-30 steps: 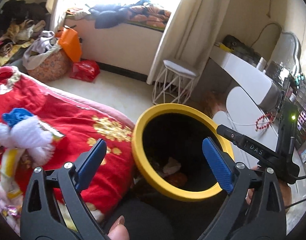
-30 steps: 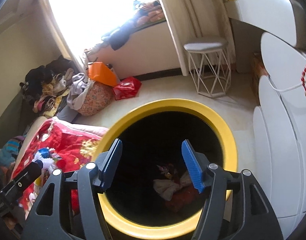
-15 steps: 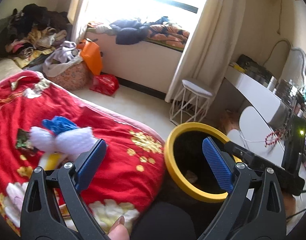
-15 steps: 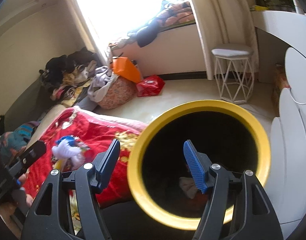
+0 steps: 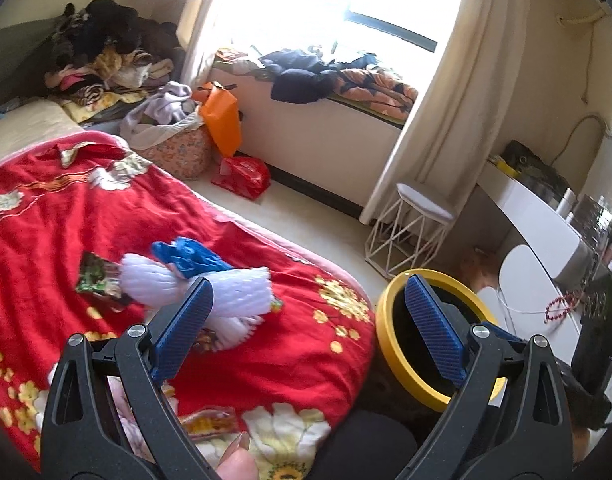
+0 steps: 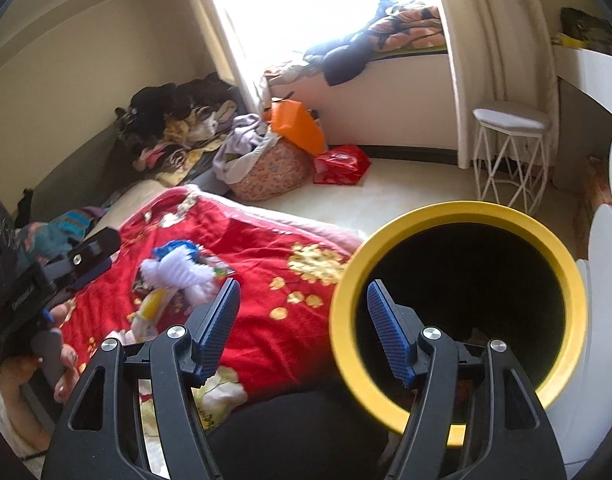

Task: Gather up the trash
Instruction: 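Move both tools back over the trash pile on the bed, then grasp the white foam net with the left gripper while the right grasps the snack wrapper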

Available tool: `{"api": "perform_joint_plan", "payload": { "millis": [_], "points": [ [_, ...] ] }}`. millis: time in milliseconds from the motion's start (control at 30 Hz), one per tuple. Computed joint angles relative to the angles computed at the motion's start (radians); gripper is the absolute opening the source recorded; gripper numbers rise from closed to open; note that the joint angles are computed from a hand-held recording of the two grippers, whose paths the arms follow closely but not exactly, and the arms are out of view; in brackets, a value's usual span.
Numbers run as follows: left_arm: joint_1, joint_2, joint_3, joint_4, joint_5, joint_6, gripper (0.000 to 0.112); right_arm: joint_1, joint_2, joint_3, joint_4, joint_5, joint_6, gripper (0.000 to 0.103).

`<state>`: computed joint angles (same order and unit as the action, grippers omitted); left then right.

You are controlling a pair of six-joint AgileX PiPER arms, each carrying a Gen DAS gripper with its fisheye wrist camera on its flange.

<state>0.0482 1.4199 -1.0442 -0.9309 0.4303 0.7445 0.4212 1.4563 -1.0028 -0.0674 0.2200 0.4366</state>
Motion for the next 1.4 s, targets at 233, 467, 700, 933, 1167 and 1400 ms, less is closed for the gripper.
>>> {"api": "perform_joint_plan", "payload": {
  "millis": [233,467,700,933,1167,1400],
  "points": [
    [0.082,-0.003,0.002,-0.052,0.035,0.055,0.089,0.076,0.032,-0.036,-0.048,0.013,0.030,0.064],
    [0.156,0.006,-0.004,-0.078,0.061,0.088,0.089,0.146,0.084,-0.083,0.020,0.031,-0.071,0.064],
    [0.237,0.034,-0.009,-0.078,0.059,0.103,0.089,0.218,0.180,-0.177,0.089,0.080,-0.167,0.064],
    [0.307,0.091,-0.013,-0.075,0.060,0.121,0.089,0.286,0.317,-0.319,0.113,0.170,-0.207,0.063],
    [0.346,0.183,-0.053,-0.084,0.104,0.139,0.083,0.310,0.453,-0.468,0.167,0.292,-0.251,0.052],
    [0.382,0.315,-0.159,-0.143,0.229,0.136,0.080,0.297,0.556,-0.587,0.272,0.405,-0.329,0.041]
  ]
}}
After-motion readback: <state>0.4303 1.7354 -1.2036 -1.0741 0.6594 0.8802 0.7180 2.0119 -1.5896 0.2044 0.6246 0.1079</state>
